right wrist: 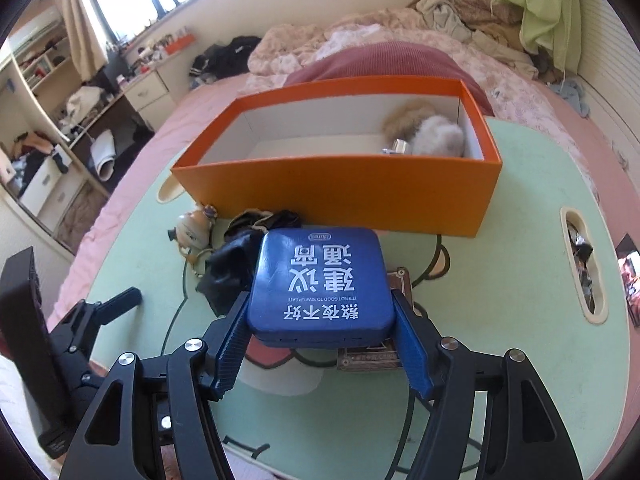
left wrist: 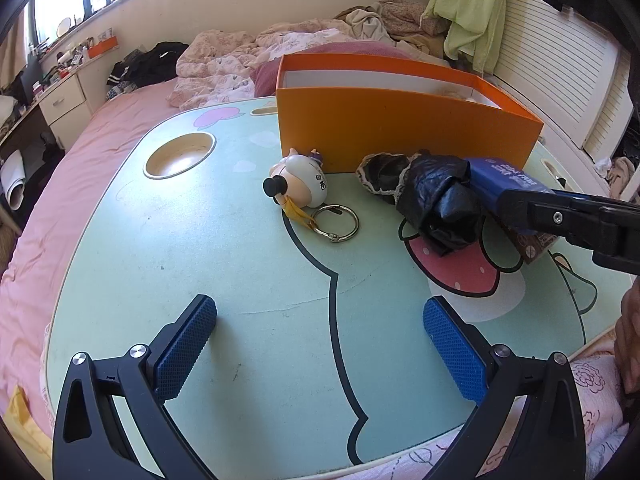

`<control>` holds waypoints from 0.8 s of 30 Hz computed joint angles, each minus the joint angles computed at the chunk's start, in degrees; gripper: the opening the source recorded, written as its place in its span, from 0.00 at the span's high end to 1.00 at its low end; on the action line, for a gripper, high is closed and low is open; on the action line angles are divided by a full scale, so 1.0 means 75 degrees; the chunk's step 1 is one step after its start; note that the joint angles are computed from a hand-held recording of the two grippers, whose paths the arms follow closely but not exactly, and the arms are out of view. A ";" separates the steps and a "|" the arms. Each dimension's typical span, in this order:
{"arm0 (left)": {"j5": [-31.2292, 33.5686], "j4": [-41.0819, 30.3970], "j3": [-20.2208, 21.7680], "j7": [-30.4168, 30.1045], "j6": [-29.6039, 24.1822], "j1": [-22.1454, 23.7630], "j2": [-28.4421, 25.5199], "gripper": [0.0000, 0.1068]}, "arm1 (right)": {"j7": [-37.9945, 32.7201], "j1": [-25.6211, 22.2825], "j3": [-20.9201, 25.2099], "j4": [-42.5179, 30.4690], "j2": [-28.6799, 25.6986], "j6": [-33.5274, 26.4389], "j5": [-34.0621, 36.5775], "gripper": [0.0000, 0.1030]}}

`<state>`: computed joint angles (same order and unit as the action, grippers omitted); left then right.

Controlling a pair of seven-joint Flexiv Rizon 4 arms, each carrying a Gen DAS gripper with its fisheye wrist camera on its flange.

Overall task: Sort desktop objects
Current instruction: 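Lift the blue tin out and place it beside the card box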

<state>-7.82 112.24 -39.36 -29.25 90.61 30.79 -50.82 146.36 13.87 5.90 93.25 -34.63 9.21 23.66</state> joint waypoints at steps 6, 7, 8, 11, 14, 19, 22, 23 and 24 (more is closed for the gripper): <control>0.0014 0.0020 -0.0006 -0.0013 0.0013 0.0007 0.0010 0.04 | 0.0234 -0.0356 -0.0035 -0.0889 -0.0301 -0.1290 0.0345 0.17; 0.0015 0.0009 0.0002 -0.0015 0.0005 0.0001 0.0009 0.04 | 0.0195 -0.0415 -0.0039 -0.0992 -0.0336 -0.1326 0.0421 0.15; 0.0014 0.0003 -0.0002 -0.0015 0.0003 0.0003 0.0004 0.04 | 0.0128 -0.0451 -0.0045 -0.0984 -0.0317 -0.1235 0.0459 0.15; 0.0022 0.0024 -0.0009 -0.0025 0.0017 0.0013 0.0012 0.04 | -0.0335 -0.0538 -0.0055 -0.0798 -0.0322 -0.0437 0.0556 0.15; 0.0028 0.0026 -0.0011 -0.0032 0.0014 0.0016 0.0015 0.04 | -0.0984 -0.0667 -0.0008 -0.0562 -0.0397 0.0484 0.0715 0.15; 0.0043 0.0044 0.0003 -0.0045 0.0043 0.0010 0.0022 0.04 | -0.1286 -0.0504 0.0003 0.0011 -0.0415 0.1751 0.0588 0.05; 0.0062 0.0051 -0.0002 -0.0049 0.0052 0.0016 0.0021 0.04 | -0.1224 -0.0496 0.0034 -0.0008 -0.0461 0.1825 0.0572 0.01; 0.0063 0.0047 -0.0002 -0.0055 0.0049 0.0015 0.0021 0.04 | -0.1211 -0.0496 0.0040 -0.0014 -0.0479 0.1842 0.0563 0.00; 0.0065 0.0049 -0.0002 -0.0060 0.0048 0.0016 0.0021 0.04 | -0.1207 -0.0503 0.0051 -0.0014 -0.0484 0.1848 0.0563 0.00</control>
